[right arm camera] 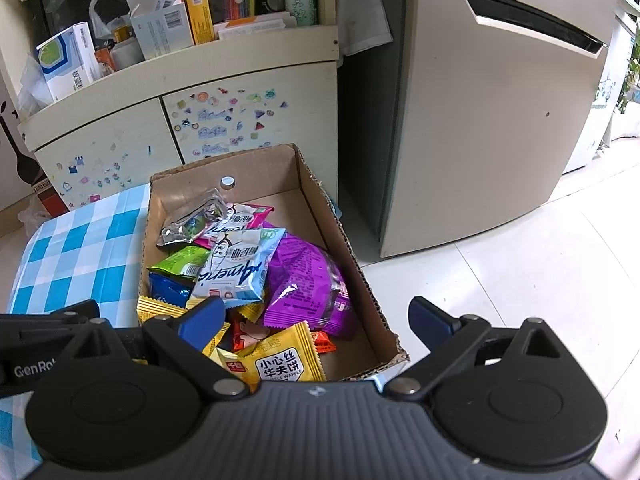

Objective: Organize snacks

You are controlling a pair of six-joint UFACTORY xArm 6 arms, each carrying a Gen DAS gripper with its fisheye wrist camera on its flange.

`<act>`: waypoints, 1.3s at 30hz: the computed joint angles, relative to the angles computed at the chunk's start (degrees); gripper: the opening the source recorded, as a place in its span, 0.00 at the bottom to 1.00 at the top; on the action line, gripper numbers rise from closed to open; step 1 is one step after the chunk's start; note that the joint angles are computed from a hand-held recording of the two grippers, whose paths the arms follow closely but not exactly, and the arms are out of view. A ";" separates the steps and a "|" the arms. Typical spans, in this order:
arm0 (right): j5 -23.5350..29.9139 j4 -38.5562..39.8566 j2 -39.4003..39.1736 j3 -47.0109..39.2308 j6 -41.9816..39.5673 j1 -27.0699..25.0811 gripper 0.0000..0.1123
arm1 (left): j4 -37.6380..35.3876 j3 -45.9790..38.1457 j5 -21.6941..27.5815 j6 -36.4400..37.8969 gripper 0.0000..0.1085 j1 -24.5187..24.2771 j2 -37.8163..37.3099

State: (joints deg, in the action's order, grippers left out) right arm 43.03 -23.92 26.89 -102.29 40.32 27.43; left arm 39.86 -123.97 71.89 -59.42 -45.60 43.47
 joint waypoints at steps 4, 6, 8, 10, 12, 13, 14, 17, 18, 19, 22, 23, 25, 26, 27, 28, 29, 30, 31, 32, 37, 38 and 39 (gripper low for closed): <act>0.54 -0.19 0.44 -0.63 -0.01 0.09 0.87 | 0.06 -0.35 -0.23 0.96 0.95 0.13 0.34; 0.80 -0.47 0.52 -0.75 0.14 0.12 0.87 | -0.11 -0.40 -0.39 1.50 0.95 0.24 0.41; 1.06 -0.82 0.64 -0.91 0.32 0.18 0.87 | -0.40 -0.15 -0.63 1.89 0.95 0.41 0.29; 1.60 -0.92 1.02 -1.57 0.30 0.34 0.87 | -0.59 0.83 -1.30 2.13 0.95 0.66 -0.25; 2.07 -1.03 1.45 -2.25 0.14 0.54 0.87 | -0.91 1.75 -1.90 2.28 0.95 0.95 -0.75; 2.29 -1.08 1.67 -2.58 0.01 0.66 0.87 | -1.03 2.40 -2.28 2.36 0.95 1.10 -1.11; 2.49 -1.02 1.88 -2.91 -0.23 0.72 0.87 | -0.98 2.97 -2.61 2.39 0.95 1.20 -1.41; 2.80 -0.73 2.30 -3.51 -0.68 0.96 0.87 | -0.61 4.84 -3.44 2.56 0.95 1.35 -2.44; 2.89 -0.59 2.45 -3.74 -0.80 1.01 0.87 | -0.71 5.86 -3.97 2.63 0.95 1.49 -3.04; 3.02 -0.48 2.61 -3.99 -0.93 1.10 0.87 | -0.89 6.73 -4.44 2.67 0.95 1.63 -3.56; 3.16 -0.26 3.13 -4.81 -1.35 1.51 0.87 | -1.31 10.82 -6.23 1.89 0.95 2.26 -6.10; 3.24 -0.10 3.42 -5.25 -1.64 1.70 0.87 | -1.36 12.64 -6.89 1.44 0.95 2.51 -7.23; 3.21 0.58 4.05 -6.12 -2.84 2.21 0.87 | -1.39 16.09 -8.12 0.80 0.95 2.98 -9.41; 3.28 0.97 4.47 -6.72 -3.49 2.42 0.87 | -1.34 17.89 -8.75 0.50 0.95 3.24 -10.56; 3.22 1.45 4.85 -7.23 -4.34 2.72 0.87 | -1.15 20.11 -9.54 0.10 0.95 3.54 -11.95; 3.09 1.79 5.19 -7.64 -5.02 2.99 0.87 | -0.96 21.74 -10.09 -0.19 0.95 3.77 -13.00; 2.95 2.13 5.57 -8.10 -5.74 3.32 0.87 | -0.71 23.66 -10.64 -0.68 0.95 4.03 -14.23; 2.78 2.69 6.00 -8.64 -6.74 3.67 0.87 | -0.52 25.08 -11.00 -1.14 0.95 4.22 -15.16; 2.68 3.25 6.45 -9.22 -7.64 3.98 0.87 | -0.37 26.79 -11.44 -1.73 0.95 4.46 -16.27; 2.51 3.80 6.82 -9.69 -8.51 4.28 0.87 | -0.29 28.41 -11.90 -2.24 0.95 4.69 -17.36; 2.12 6.14 8.84 -12.14 -11.68 5.51 0.87 | -0.40 34.89 -14.38 -4.35 0.95 6.02 -21.55; 2.14 6.55 9.32 -12.76 -12.15 5.74 0.87 | -0.38 36.02 -14.88 -4.77 0.95 6.27 -22.30; 2.03 6.92 9.77 -13.28 -12.58 5.98 0.87 | -0.25 37.32 -15.44 -5.32 0.95 6.56 -23.13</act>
State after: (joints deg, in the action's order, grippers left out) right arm 45.06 -17.00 36.66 -115.57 27.74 33.41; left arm 39.60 -86.65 56.46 -64.73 -39.05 20.35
